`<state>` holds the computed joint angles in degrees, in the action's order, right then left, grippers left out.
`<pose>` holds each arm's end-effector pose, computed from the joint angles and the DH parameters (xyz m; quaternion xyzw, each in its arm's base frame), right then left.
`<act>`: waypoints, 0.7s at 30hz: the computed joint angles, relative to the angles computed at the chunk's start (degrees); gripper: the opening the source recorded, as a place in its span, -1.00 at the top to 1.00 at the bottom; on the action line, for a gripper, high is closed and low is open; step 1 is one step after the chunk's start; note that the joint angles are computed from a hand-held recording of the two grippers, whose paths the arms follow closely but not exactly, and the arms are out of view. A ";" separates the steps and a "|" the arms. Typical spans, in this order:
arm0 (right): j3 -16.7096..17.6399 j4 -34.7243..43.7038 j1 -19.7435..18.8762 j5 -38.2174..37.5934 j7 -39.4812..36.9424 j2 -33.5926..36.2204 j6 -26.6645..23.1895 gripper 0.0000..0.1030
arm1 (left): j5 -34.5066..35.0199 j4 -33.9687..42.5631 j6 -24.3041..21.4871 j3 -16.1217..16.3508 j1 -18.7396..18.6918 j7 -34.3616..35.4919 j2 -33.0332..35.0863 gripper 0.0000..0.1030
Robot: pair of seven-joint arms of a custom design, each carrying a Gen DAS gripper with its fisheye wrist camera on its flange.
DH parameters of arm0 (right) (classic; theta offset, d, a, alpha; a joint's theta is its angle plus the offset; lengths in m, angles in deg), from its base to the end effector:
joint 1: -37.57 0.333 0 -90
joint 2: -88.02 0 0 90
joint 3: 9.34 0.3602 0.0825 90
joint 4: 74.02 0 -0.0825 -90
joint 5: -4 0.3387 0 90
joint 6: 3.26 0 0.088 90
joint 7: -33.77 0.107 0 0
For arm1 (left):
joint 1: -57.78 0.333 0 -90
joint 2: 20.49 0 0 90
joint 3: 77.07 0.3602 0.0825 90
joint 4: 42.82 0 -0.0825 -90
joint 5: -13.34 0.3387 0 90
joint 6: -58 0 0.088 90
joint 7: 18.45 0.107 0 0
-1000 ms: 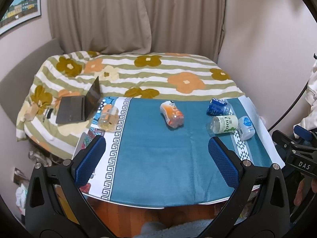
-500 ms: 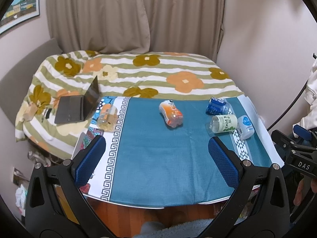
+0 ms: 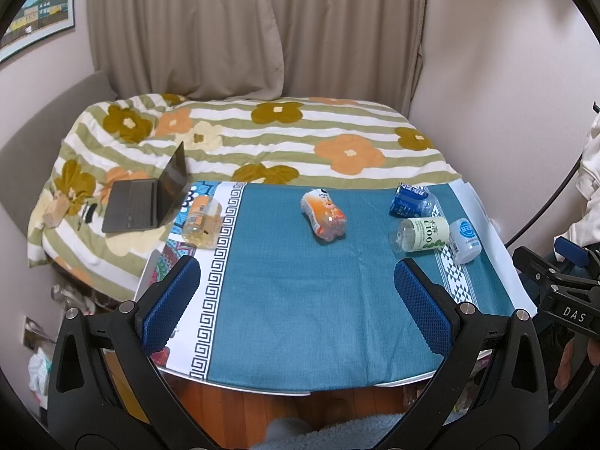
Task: Flip cup upright
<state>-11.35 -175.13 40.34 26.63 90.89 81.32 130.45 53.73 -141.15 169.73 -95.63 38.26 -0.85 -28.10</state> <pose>0.5198 0.0118 0.7308 -0.7757 0.5069 -0.2007 0.3179 0.4086 -0.2845 0.7249 -0.7771 0.4903 -0.2270 0.3228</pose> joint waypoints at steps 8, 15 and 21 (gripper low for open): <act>-0.02 0.08 0.02 -0.01 0.08 0.11 -0.02 -0.96 | -0.06 -0.01 0.05 0.01 0.04 -0.01 -0.01 -1.00; -0.08 0.30 0.04 0.09 -0.13 0.17 -0.29 -0.96 | -0.04 0.25 -0.61 -0.14 0.03 -0.54 0.26 -1.00; -0.42 1.14 0.26 2.00 -2.63 1.09 -1.78 -0.96 | 0.15 0.90 -2.99 -0.36 -0.25 -2.99 0.80 -1.00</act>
